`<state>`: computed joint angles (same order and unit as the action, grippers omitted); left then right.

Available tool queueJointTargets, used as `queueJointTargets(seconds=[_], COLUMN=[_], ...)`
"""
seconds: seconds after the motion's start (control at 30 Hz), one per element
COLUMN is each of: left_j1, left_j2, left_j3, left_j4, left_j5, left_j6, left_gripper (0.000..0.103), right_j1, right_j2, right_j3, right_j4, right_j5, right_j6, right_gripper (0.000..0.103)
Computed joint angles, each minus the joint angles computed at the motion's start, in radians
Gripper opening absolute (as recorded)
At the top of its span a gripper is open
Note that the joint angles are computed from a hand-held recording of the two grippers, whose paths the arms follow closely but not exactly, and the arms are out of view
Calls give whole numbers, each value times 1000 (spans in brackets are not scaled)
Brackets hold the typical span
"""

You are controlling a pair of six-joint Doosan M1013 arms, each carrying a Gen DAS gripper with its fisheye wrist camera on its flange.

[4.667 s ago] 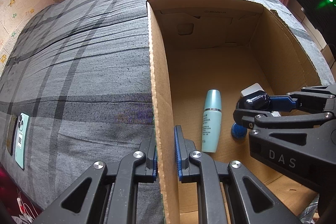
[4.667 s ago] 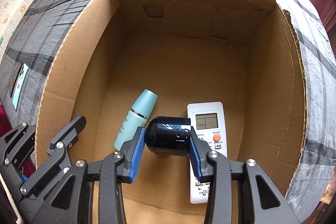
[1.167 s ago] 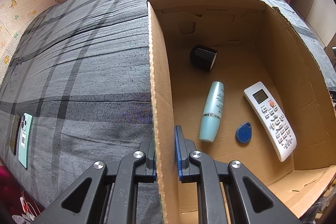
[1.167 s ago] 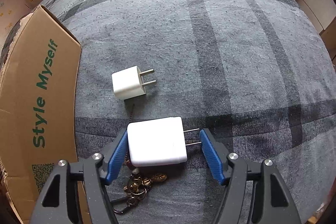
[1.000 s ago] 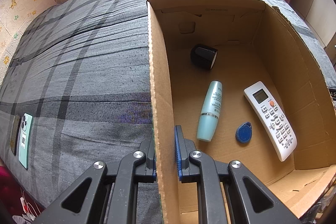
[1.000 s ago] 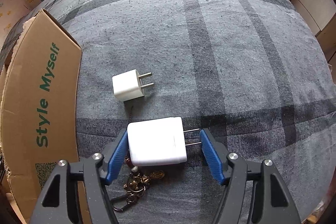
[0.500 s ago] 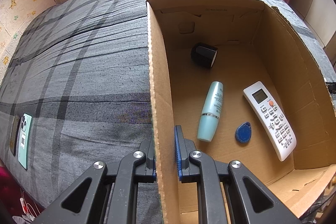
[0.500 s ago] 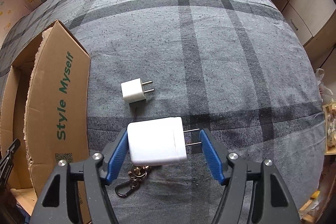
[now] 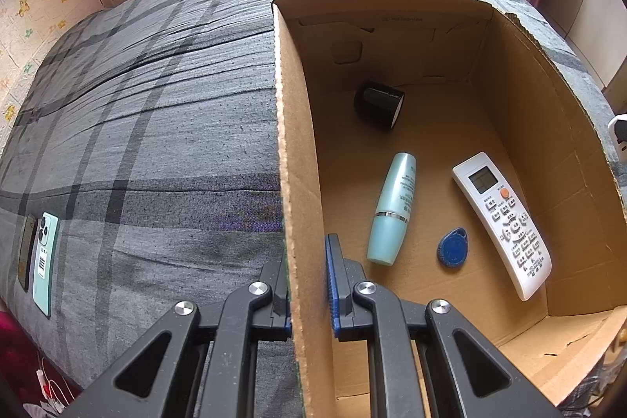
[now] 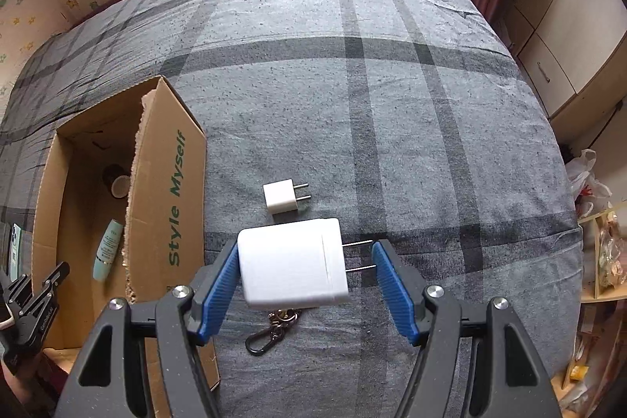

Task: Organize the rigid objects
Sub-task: 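Carry the white charger over the box with the right gripper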

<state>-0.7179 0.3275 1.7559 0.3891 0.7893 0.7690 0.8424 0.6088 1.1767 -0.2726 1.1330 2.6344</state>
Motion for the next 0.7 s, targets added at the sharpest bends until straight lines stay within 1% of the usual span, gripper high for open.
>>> queueJointTargets(seconds=[0.37,0.7], left_j1=[3,6], left_j2=[0,-2], left_j3=[1,5], left_j4=[-9,-14], left_j5=[-6,-14], left_j6=[3,2], left_gripper=[14,14], right_j1=[28,49], right_j2=[22,77], right_j3=[-109,-226], right_j4=[-43,-20], right_j5=[27,22], right_j6=[-58,-140], right_gripper=[72,72])
